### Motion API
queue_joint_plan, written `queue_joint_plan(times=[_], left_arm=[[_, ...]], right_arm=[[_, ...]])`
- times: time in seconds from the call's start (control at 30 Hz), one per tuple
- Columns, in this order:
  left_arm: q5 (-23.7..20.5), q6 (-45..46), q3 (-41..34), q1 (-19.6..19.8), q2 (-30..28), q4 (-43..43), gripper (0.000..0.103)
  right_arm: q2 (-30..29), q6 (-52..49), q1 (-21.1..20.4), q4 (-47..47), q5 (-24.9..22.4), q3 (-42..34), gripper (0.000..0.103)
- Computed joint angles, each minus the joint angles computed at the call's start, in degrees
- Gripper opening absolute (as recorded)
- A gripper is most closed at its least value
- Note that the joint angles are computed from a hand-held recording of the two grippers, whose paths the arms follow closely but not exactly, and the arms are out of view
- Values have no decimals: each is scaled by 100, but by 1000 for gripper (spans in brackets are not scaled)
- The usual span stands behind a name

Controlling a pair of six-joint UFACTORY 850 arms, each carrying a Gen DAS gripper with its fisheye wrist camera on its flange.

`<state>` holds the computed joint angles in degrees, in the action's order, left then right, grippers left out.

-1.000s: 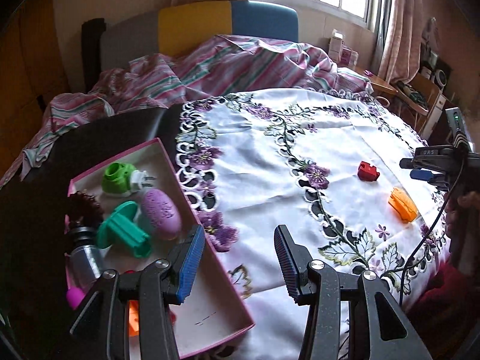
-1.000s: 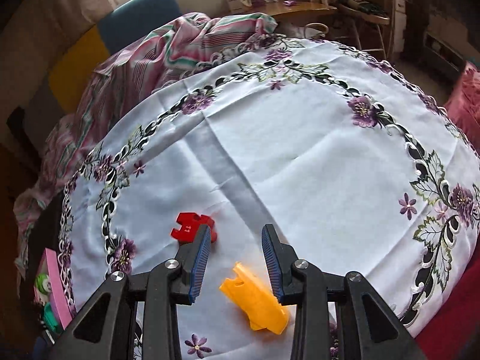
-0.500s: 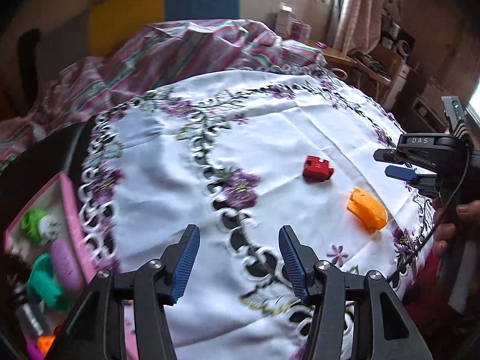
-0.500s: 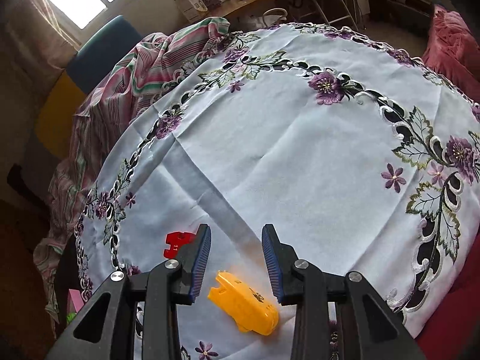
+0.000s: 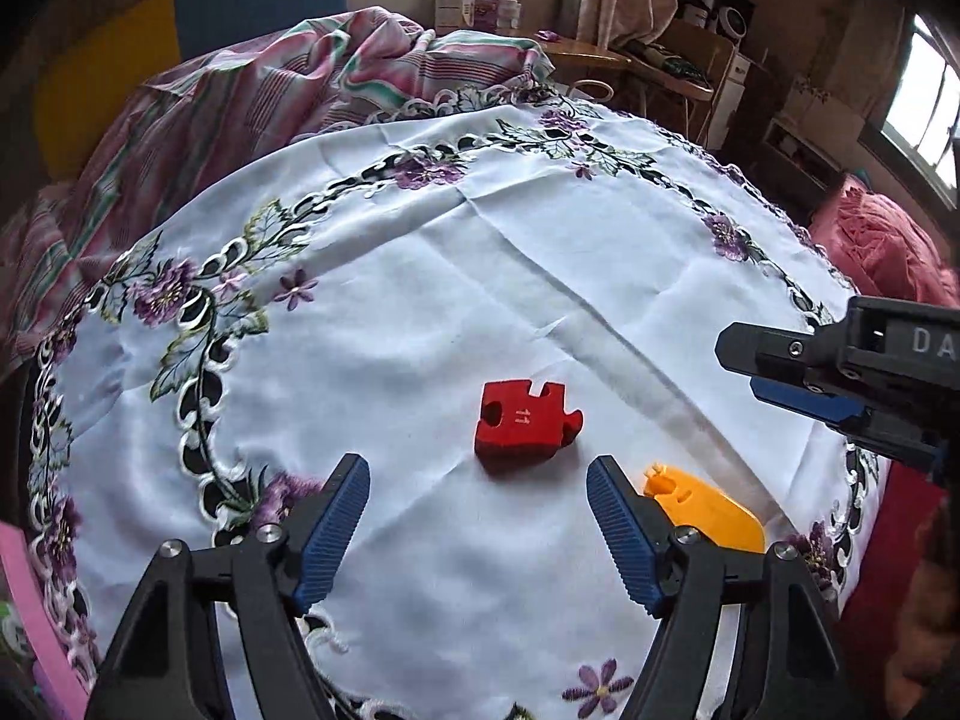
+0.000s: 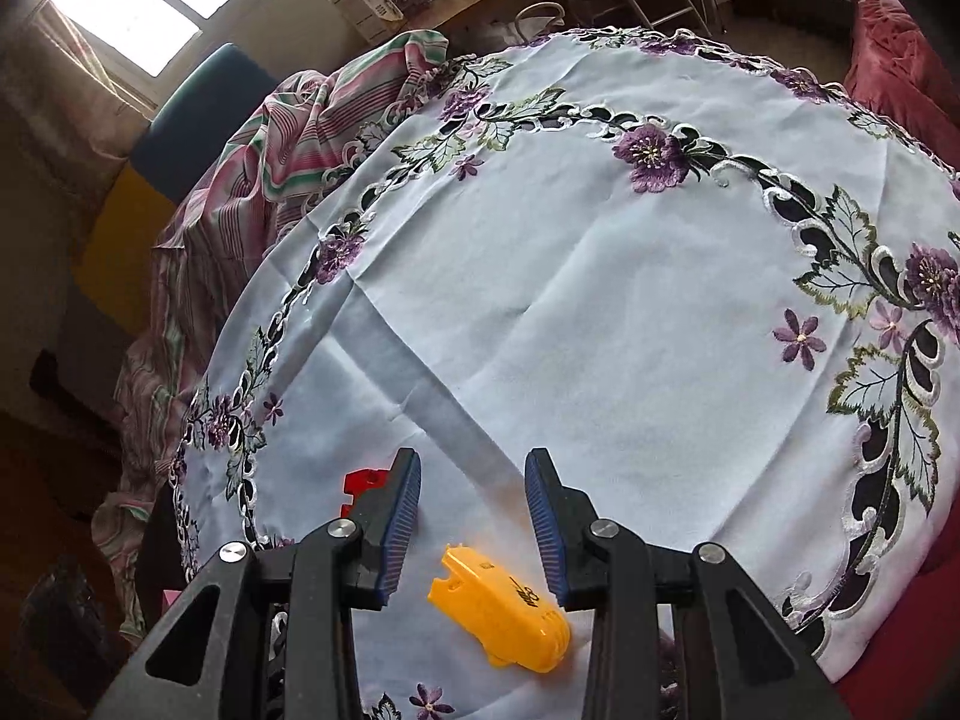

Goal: Organize rigid objects
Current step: 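Grasp the red puzzle block with the left tool, then lift the red puzzle block with the left tool while the right tool grasps the yellow piece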

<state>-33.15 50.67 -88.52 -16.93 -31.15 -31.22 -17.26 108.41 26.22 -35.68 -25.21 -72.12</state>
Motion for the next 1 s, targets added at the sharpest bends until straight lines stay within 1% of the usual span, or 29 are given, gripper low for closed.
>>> queue_joint_plan(times=[0.2, 0.27, 0.3, 0.33, 0.37, 0.4, 0.43, 0.47, 0.5, 0.63, 0.73, 0.9, 1.0], left_arm=[[-73, -91, -384, -158, -374, 148, 76], [-56, -334, -508, -205, -489, 360, 75], [-116, -371, -581, -207, -554, 362, 72], [-207, -362, -651, -205, -620, 336, 67], [-312, -418, -733, -212, -694, 412, 50], [-181, -344, -641, -220, -645, 383, 47], [-192, -218, -600, -194, -611, 242, 47], [-339, -143, -610, -139, -607, 75, 46], [-384, -78, -557, -90, -558, -68, 46], [-297, 62, -153, 110, -222, -288, 46], [-29, 49, 266, 238, 114, -197, 46], [180, 370, 867, 514, 661, -591, 47], [219, 620, 1140, 673, 964, -890, 47]], right_arm=[[7, 42, 4, -33, 13, 15, 36], [0, 37, 11, -49, -18, -2, 36], [3, 64, 9, -77, -7, 2, 36], [-2, 60, 9, -80, -17, -4, 36], [-17, -7, 8, -32, -51, -25, 36], [-35, -110, 0, 49, -63, -43, 37], [-44, -206, -11, 142, -42, -45, 37], [-46, -285, -24, 231, 2, -36, 37], [-58, -380, -37, 315, 29, -45, 37], [-136, -895, -58, 667, 25, -137, 36], [-266, -1704, -78, 1287, -13, -284, 36], [-568, -2867, -36, 2038, -451, -664, 36], [-654, -3374, -35, 2398, -494, -754, 39]])
